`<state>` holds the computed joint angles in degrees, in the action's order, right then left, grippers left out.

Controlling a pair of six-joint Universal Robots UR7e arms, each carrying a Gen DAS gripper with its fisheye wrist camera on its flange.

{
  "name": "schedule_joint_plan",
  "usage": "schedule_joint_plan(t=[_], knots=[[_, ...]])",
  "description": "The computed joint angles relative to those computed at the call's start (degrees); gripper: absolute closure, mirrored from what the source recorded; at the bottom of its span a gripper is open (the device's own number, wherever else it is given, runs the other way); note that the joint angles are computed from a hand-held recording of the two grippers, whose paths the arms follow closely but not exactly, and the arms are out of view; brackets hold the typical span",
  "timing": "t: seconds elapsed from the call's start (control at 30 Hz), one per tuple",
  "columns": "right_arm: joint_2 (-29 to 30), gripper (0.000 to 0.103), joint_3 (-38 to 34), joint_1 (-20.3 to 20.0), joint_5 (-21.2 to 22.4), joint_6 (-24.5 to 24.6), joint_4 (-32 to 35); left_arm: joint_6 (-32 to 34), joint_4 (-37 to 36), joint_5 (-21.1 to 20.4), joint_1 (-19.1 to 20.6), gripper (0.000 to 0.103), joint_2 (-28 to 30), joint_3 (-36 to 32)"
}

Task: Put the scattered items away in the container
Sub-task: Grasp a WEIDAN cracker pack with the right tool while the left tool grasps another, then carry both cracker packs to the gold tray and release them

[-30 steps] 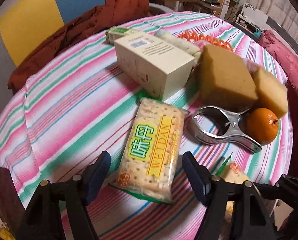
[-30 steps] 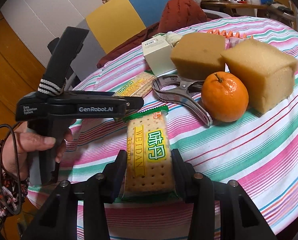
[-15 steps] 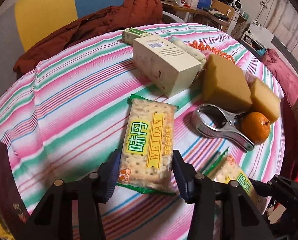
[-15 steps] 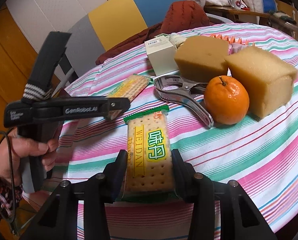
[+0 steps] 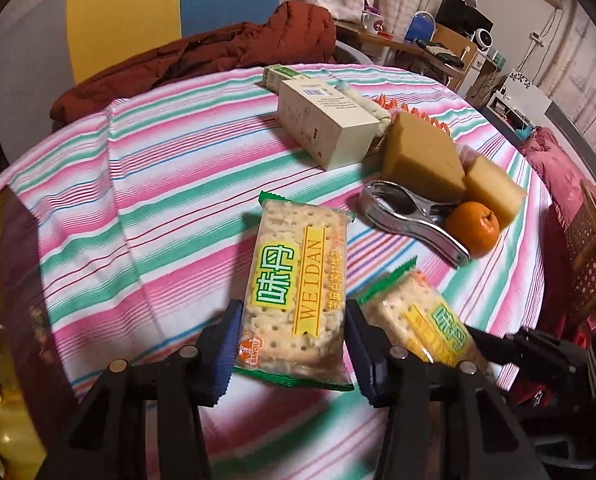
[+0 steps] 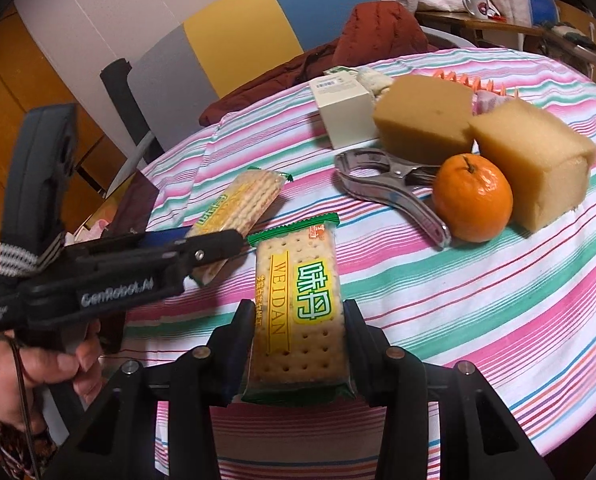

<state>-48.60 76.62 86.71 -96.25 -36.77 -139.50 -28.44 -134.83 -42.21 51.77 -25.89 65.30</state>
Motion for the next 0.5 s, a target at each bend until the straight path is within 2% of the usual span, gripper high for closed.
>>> schedule_joint_plan(t=[0.5], knots=[[-1.22,0.059,2.34,2.67,1.99,0.34,1.05,-5.08,-11.83,2.17,-2.56,0.053,-9.91,15.8]])
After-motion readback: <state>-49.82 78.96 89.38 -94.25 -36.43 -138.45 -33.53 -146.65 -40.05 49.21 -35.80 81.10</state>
